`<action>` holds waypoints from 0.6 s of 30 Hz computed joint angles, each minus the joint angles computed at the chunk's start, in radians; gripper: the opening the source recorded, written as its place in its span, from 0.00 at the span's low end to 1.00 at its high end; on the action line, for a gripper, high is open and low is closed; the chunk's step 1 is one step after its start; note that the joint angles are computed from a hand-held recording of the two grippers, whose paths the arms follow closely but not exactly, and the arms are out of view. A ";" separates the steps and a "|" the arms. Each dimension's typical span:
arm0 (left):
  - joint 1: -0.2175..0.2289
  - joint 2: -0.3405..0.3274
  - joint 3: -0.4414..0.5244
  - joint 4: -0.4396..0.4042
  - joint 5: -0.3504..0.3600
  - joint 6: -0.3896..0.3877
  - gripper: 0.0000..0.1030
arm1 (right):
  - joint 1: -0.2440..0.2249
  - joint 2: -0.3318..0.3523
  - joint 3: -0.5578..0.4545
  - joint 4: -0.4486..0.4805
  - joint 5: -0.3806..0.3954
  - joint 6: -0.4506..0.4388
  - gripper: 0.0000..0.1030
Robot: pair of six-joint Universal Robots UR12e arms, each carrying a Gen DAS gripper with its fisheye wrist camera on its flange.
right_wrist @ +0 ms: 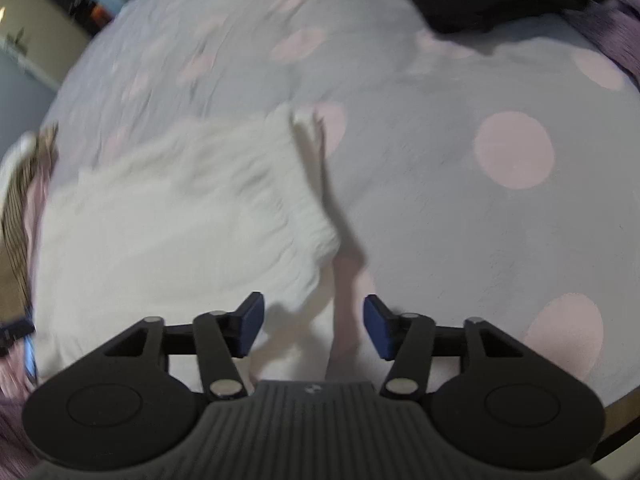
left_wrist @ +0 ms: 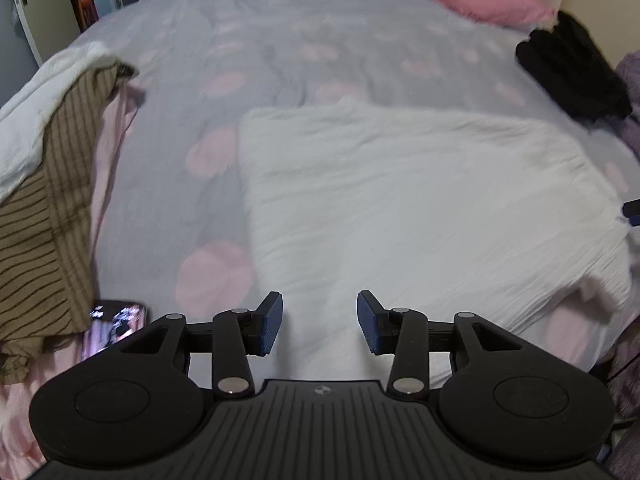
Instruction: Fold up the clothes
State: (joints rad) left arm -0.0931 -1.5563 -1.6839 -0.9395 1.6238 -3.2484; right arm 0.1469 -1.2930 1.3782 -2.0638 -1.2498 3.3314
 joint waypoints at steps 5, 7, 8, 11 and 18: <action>-0.033 -0.054 0.029 0.022 0.036 -0.060 0.38 | -0.003 0.025 -0.006 -0.014 0.025 0.069 0.60; -0.030 -0.062 0.031 0.007 0.036 -0.090 0.38 | 0.002 0.041 -0.013 -0.020 0.033 0.084 0.60; -0.029 -0.067 0.034 -0.005 0.036 -0.106 0.38 | 0.005 0.049 -0.017 -0.023 0.037 0.089 0.59; -0.025 -0.074 0.037 -0.045 0.021 -0.114 0.38 | 0.010 0.067 -0.030 -0.021 0.052 0.095 0.54; -0.017 -0.068 0.015 -0.054 -0.001 -0.099 0.38 | 0.044 0.112 -0.091 0.046 0.018 0.031 0.37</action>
